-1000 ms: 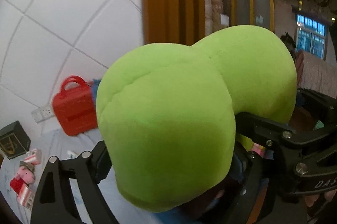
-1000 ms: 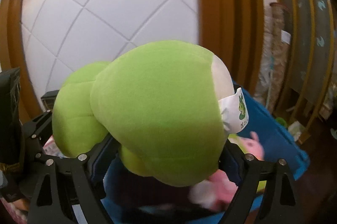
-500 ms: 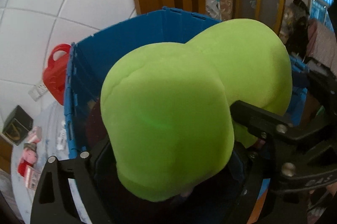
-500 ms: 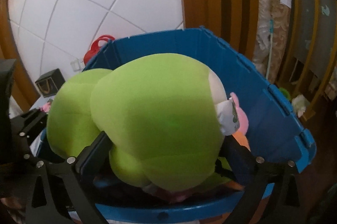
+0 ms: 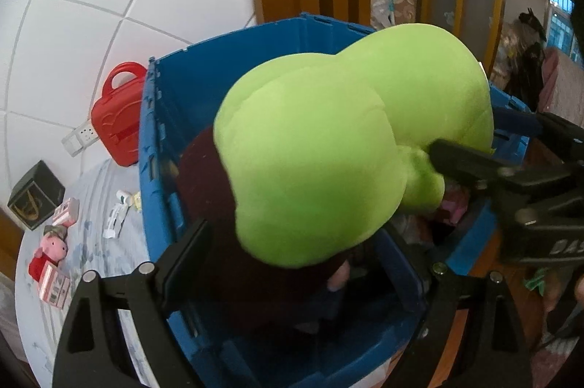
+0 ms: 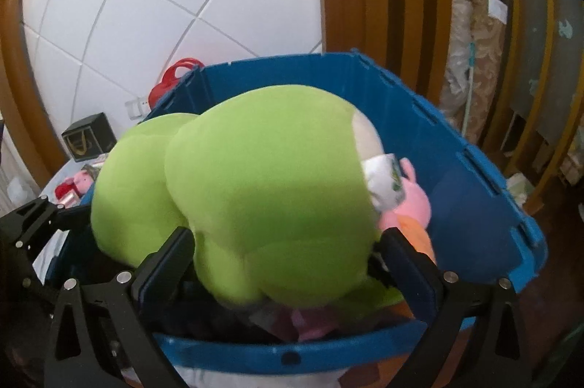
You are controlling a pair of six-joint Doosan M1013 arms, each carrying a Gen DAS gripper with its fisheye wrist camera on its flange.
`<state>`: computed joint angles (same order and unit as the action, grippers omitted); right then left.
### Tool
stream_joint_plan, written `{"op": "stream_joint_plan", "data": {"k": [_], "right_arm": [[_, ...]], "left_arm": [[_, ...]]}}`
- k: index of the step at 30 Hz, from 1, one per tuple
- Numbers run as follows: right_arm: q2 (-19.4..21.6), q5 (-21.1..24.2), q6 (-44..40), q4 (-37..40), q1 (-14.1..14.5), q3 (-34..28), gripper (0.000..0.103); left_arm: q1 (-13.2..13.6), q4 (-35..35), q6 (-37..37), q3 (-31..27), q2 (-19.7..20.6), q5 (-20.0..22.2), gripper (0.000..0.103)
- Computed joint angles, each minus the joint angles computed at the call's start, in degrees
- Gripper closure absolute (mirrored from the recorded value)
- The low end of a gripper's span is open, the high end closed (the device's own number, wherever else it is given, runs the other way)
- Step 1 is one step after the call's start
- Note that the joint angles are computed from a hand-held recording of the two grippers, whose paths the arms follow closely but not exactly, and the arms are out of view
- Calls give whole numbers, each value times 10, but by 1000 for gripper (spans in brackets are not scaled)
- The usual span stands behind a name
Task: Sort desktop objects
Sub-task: 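Carry the green plush with both grippers over the blue crate and release, then withdraw both grippers from the crate back toward the table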
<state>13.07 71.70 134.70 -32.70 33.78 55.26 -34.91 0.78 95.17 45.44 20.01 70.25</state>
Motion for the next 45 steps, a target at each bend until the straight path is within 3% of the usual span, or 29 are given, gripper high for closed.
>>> {"op": "stream_joint_plan", "data": {"k": [2,4,6,10,14,17,21,25,35,45], "right_arm": [[-4,7,9,-24,9,4,0],[6,47,14,-57,16,-10,1],[20,69,2,-41,6,-27,12],[46,75,-1,19,-25,-53,11],[47,60,5,37,-34,-53,10],[37,53,10,29,-28,-38,9],[14,34,39,13,-16,-7,0],[1,27,48,-2,-3,2,0],[19,85,39,-86,40,-30,0],[70,155,44,-131,73,-105,0]], "left_arm": [[3,-3,3,13,-8,-20,12],[4,-5,-3,15,-9,-25,12],[4,-4,-8,14,-8,-28,12],[3,2,-20,2,0,-29,12],[4,7,-30,-3,4,-29,12],[4,10,-30,4,0,-39,12],[1,12,-30,25,-16,-60,12],[0,11,-39,47,-34,-83,12],[3,22,-64,88,-64,-119,6],[50,-46,-8,124,-96,-149,6]]}}
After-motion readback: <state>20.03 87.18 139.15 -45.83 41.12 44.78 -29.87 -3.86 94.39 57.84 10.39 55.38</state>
